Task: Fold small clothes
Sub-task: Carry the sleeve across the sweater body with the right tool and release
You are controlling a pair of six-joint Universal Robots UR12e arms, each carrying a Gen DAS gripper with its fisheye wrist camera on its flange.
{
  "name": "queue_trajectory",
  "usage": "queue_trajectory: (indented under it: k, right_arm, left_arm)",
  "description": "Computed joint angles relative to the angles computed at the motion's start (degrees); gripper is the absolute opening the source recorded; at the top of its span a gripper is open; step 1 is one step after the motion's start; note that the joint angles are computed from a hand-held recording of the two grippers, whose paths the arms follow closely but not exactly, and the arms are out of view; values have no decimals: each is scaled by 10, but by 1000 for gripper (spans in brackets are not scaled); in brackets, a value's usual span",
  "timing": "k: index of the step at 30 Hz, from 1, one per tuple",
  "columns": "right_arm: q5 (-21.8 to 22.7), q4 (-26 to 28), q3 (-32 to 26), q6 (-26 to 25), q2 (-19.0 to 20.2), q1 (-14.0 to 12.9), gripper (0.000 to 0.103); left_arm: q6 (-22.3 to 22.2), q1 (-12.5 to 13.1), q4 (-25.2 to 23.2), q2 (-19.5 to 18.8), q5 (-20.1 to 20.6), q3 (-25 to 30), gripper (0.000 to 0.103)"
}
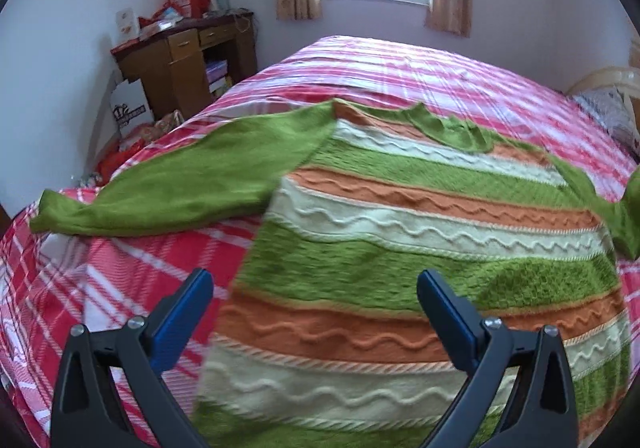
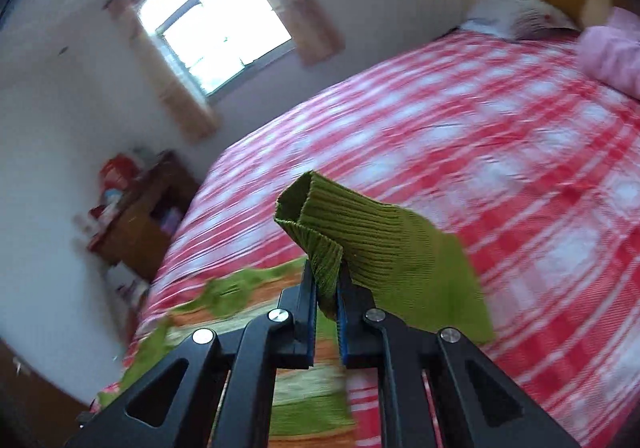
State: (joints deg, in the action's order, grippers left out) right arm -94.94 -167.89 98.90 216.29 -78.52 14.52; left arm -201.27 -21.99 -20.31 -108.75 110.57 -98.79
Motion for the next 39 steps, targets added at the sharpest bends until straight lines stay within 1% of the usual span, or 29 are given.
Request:
queue_trajectory:
  k: [3,7,11,15,21,24,26,29,33,34,35,36,37,38,39]
  right_arm:
    - [28,1,-41,-5,36,20,8]
    - [60,2,-84,4,78,40,8]
    - [91,9,-130,14,122,56,8]
    - [114,23,-182,5,166,76,8]
    - [125,50,-235,-7,211,97,8]
    - [138,67,-257,-12,230,101,8]
    - [136,79,-273,-21,244,105,8]
    - [145,88,-278,-26,255,106,8]
    - [160,110,-288,-44,272,110,8]
    - [168,110,-288,-47,275,110,11]
    - [177,110,-287,-49,277,110,11]
    - [192,111,-287,-48,281,109,12]
    - [217,111,-286,-45,283,107,16]
    - [253,109,-287,-40,288,103,26]
    - [279,94,-283,-35,290,100,31]
  left_arm:
    - [-9,7,10,6,-1,-8,103]
    - [-2,11,26,10,17,-17,103]
    - [0,17,43,15,17,-26,103]
    - [5,21,59,17,25,-34,103]
    - [12,30,71,18,31,-44,103]
    - [10,34,73,19,28,-48,103]
    - [11,36,76,19,29,-50,103]
    - [10,39,74,18,32,-51,103]
    - [-4,46,67,19,23,-55,103]
    - [-7,47,67,19,22,-55,103]
    - [-9,48,66,19,20,-56,103]
    - [-12,49,64,18,19,-56,103]
    - [-13,50,63,19,18,-56,103]
    - [-13,51,60,18,15,-56,103]
    - [-13,52,57,18,14,-55,103]
